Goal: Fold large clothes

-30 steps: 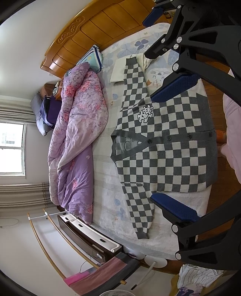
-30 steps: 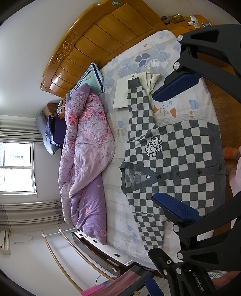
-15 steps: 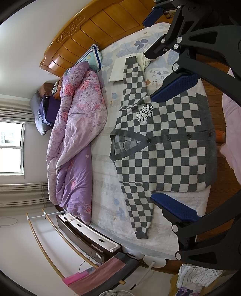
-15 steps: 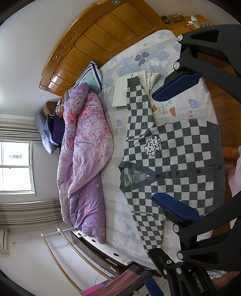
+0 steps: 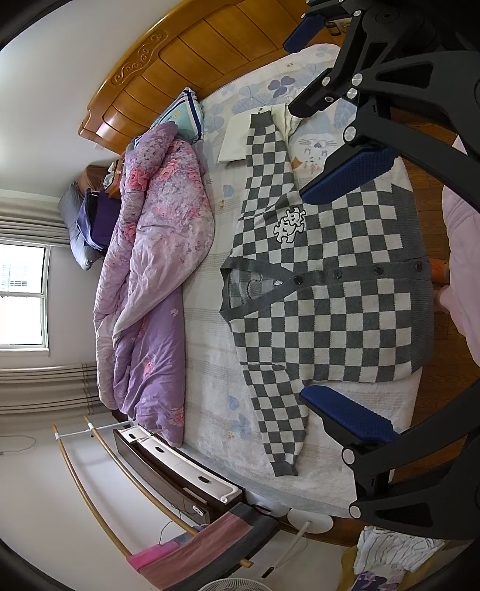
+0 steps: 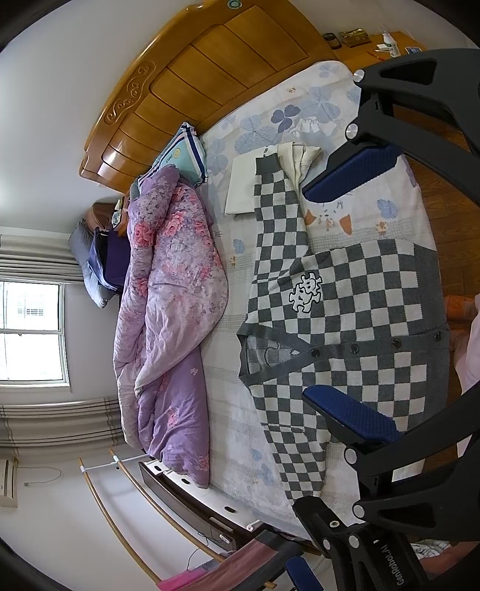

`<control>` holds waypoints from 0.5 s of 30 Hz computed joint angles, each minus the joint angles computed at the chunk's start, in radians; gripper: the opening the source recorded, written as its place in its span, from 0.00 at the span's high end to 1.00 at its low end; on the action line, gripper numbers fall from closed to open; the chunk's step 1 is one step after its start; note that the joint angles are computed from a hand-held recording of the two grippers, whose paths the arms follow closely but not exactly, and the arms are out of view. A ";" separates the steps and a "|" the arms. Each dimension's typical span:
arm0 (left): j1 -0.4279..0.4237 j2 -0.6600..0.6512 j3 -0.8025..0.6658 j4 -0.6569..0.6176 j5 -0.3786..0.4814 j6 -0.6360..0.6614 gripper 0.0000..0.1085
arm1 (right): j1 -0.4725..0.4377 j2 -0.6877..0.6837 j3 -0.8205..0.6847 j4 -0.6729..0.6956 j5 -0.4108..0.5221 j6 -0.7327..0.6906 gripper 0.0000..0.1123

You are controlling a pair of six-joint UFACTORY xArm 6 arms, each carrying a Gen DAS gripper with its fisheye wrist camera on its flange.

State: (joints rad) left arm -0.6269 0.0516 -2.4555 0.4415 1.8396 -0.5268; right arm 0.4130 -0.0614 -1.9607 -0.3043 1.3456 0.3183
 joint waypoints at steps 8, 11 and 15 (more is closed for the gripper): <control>0.007 -0.010 0.013 -0.003 -0.004 0.003 0.09 | 0.000 0.001 0.000 0.000 0.001 0.000 0.15; 0.005 -0.037 0.063 -0.007 -0.018 -0.008 0.09 | 0.002 0.001 0.000 -0.001 0.006 0.000 0.15; 0.004 -0.045 0.079 -0.008 -0.028 -0.012 0.09 | -0.005 0.000 0.003 0.005 0.003 -0.006 0.15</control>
